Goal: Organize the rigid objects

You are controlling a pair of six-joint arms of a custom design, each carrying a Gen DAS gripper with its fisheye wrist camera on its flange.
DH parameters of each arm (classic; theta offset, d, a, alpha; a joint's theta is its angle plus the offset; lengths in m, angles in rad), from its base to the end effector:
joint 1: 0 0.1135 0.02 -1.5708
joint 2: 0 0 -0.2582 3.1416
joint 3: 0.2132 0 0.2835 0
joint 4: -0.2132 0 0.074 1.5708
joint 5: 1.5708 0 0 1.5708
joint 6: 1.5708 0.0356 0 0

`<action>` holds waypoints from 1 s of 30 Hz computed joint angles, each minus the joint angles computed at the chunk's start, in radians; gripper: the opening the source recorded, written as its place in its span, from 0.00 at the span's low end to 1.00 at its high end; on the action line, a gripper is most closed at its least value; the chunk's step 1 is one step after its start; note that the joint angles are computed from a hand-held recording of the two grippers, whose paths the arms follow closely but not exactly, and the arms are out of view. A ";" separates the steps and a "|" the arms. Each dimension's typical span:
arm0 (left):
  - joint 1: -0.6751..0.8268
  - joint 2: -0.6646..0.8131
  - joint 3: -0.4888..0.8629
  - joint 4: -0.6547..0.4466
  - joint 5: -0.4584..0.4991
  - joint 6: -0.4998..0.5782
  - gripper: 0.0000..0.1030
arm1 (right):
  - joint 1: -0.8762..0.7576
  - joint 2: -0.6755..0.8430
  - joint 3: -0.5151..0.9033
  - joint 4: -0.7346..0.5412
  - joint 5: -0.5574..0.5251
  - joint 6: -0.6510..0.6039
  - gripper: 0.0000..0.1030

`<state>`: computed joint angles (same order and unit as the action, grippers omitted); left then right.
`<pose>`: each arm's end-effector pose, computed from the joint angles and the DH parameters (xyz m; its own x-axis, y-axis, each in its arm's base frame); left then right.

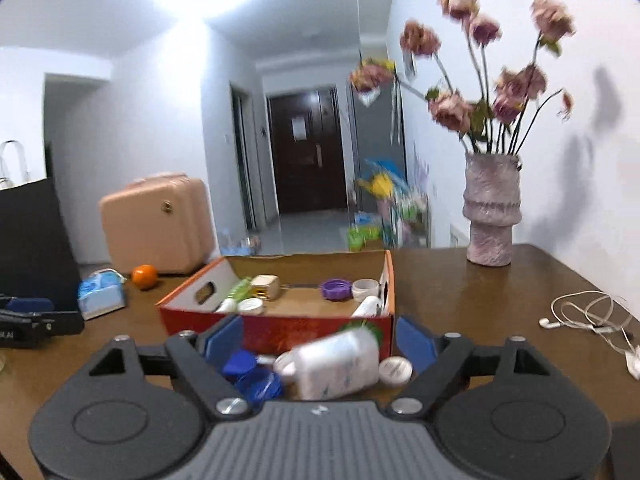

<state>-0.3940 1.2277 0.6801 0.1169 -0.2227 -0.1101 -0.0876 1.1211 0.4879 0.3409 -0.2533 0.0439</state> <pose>0.2798 -0.1078 0.2182 -0.4040 0.0519 -0.9133 0.1456 0.9893 -0.0082 0.2702 -0.0148 0.1992 -0.2935 0.0684 -0.9535 -0.1416 0.9833 0.1142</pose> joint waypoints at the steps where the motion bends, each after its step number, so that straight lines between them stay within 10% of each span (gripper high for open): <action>1: -0.024 -0.046 -0.052 0.002 -0.025 -0.019 0.91 | 0.003 -0.060 -0.062 0.002 -0.002 0.014 0.85; 16: -0.179 0.066 -0.029 -0.047 -0.049 -0.110 0.91 | -0.090 -0.108 -0.212 0.007 -0.150 -0.004 0.86; 23: -0.164 0.367 0.264 -0.030 0.102 -0.177 0.84 | -0.154 0.325 0.146 0.038 -0.226 0.041 0.66; 30: -0.116 0.720 0.686 -0.148 0.317 -0.307 0.55 | -0.156 0.706 0.579 -0.097 -0.321 0.137 0.36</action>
